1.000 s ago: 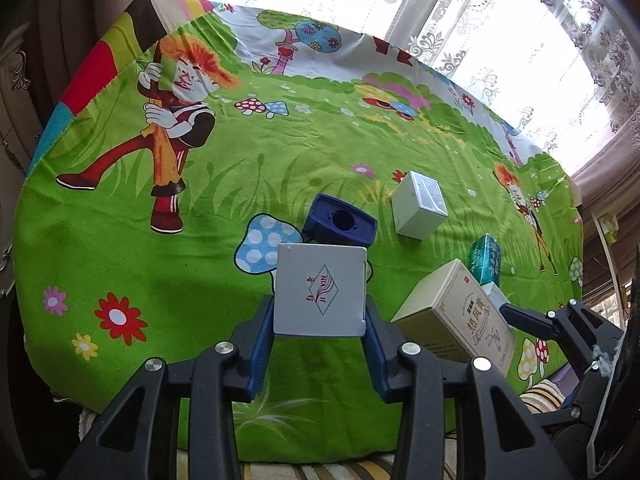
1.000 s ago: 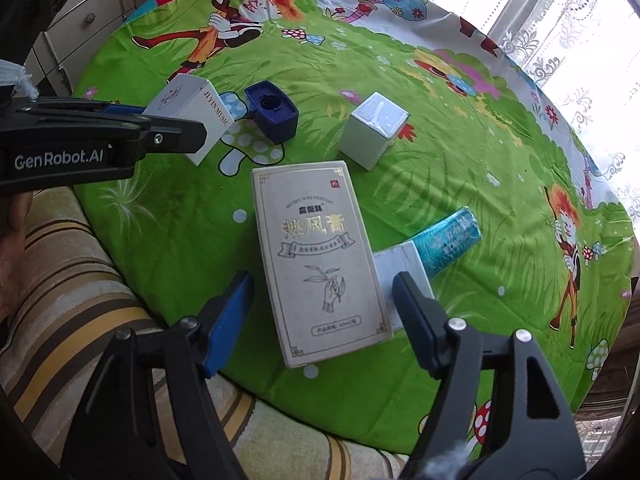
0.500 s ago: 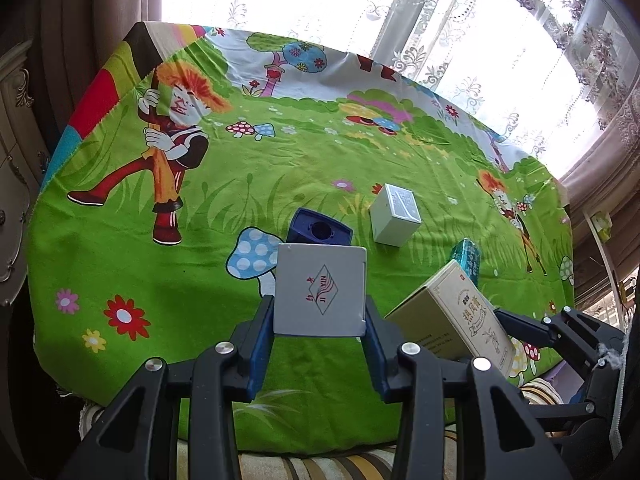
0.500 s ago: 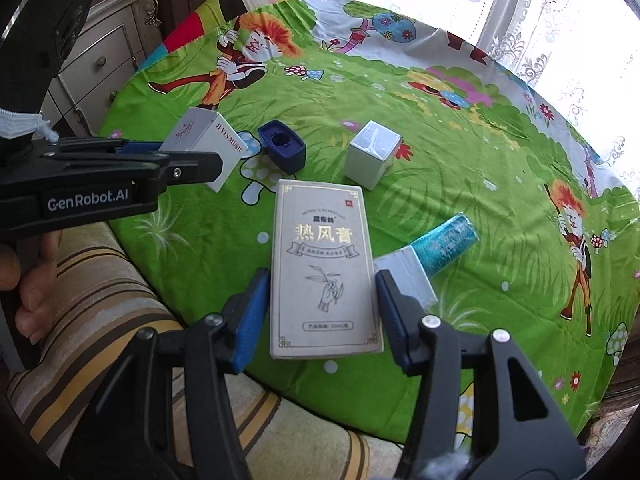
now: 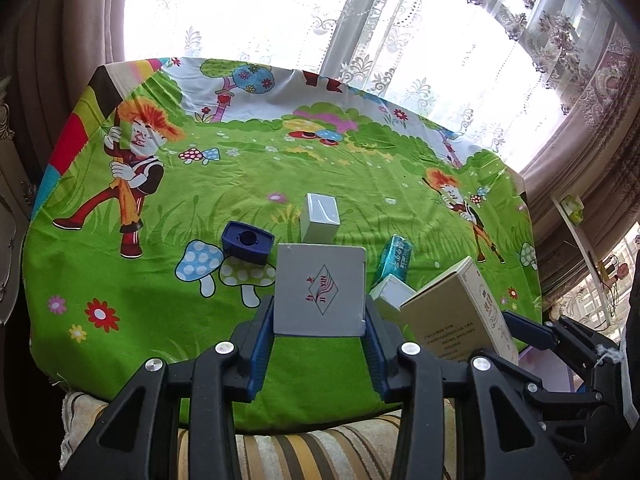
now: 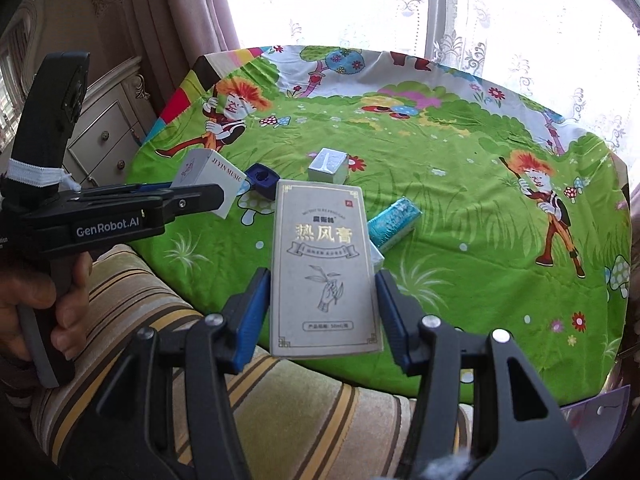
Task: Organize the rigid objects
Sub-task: 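Grasp a small white box with the left gripper while the right gripper grasps the cream medicine box, then carry the white box and cream box into the purple box and release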
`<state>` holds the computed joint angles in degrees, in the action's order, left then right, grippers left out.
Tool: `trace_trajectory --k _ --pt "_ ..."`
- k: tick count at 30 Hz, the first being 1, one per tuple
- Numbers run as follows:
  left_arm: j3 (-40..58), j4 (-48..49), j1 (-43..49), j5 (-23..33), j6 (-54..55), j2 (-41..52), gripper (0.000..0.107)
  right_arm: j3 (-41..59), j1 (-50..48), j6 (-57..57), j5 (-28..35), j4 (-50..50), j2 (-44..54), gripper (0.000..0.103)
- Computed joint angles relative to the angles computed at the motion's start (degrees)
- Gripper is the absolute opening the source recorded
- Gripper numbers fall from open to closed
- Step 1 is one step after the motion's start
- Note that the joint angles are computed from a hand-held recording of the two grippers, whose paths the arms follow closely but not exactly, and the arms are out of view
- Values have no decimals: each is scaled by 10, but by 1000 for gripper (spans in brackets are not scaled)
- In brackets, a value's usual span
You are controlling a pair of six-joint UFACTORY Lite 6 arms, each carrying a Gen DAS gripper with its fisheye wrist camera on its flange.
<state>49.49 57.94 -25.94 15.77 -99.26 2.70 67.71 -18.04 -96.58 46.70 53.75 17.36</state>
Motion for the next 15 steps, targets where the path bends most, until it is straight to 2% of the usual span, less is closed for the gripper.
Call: trace_trajectory --k 7,15 --pt "71 -47 -77 21 42 48 42 28 -103 -6 53 -2 6 57" --pt "202 -164 -161 5 160 148 42 136 -226 13 108 -15 77 57"
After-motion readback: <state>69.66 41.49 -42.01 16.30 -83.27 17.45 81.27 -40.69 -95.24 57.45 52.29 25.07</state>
